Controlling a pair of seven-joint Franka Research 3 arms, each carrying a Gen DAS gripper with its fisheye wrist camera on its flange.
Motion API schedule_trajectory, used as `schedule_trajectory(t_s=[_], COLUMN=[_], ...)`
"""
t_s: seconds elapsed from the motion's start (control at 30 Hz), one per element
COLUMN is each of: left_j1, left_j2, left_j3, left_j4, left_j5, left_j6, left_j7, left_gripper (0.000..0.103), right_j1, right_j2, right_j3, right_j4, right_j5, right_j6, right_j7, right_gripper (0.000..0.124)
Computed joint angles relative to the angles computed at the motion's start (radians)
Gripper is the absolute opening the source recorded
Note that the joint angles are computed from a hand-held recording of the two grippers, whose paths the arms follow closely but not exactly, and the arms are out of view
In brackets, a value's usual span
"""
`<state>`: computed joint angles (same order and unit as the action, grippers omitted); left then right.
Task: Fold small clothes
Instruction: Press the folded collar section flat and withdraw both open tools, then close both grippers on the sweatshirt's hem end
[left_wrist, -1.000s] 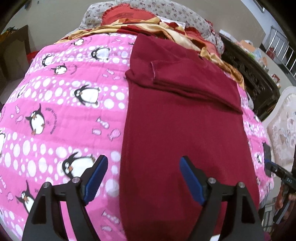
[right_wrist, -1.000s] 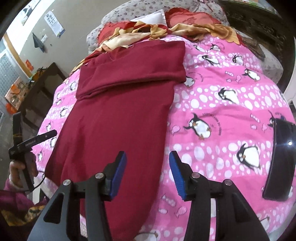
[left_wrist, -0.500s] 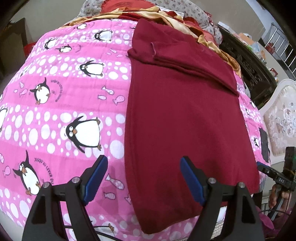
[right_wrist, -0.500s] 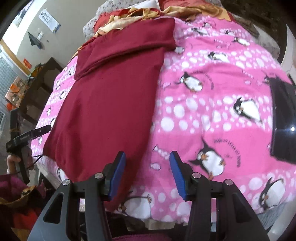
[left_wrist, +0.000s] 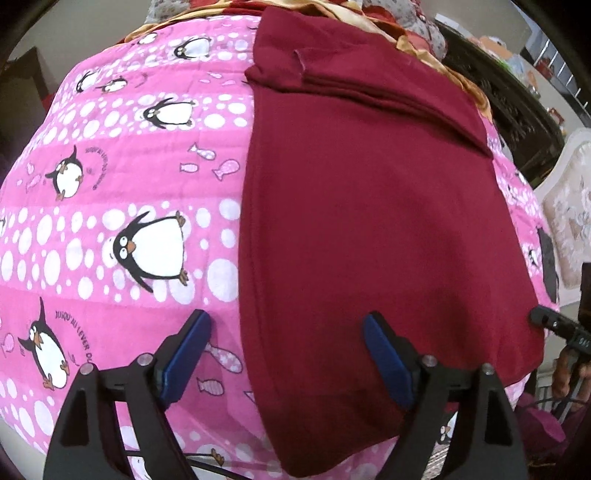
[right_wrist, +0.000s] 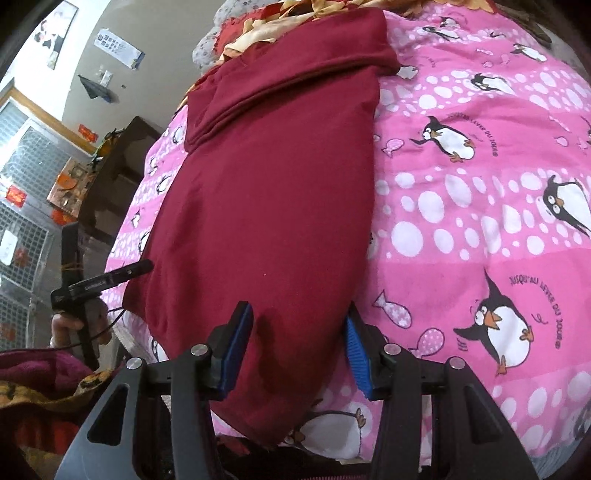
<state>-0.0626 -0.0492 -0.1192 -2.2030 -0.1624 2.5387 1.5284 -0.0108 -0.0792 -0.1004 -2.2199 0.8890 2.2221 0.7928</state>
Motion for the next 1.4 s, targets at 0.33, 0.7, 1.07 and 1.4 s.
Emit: schedule_trajectory(t_s=[0.33,0.7,1.07,1.4], left_j1=[-0.005,-0.015,-0.012,-0.017], left_j2=[0.018,0.054,0.043,0.013], left_j3=[-0.009,-0.027,-0.024,-0.018], left_j4=[0.02,0.051,0.042,0.007], left_j5=[0.046,0.084,0.086,0.045], left_j6=[-0.006,-0.007,-0.02,-0.026], left_j7=[-0.026,-0.063,-0.054,-0.031], left_gripper=[0.091,0.095,0.095,0.094], right_j1=[-0.001,-0.011,-0.029,-0.03], right_j2=[-0.003,0.017,0.017,0.036], right_j3=[0.001,-0.004,-0.014,-0.003], right_j4=[0.003,0.032,0.034,0.042], right_j5=[-0.03,-0.032,-0.027,0.02], right_j6=[-0.016,-0.069,-0.137,-0.136], right_j7=[-0.019,-0.04,-0.081,-0.145], right_gripper=[0.052,0.052,0.052,0.044])
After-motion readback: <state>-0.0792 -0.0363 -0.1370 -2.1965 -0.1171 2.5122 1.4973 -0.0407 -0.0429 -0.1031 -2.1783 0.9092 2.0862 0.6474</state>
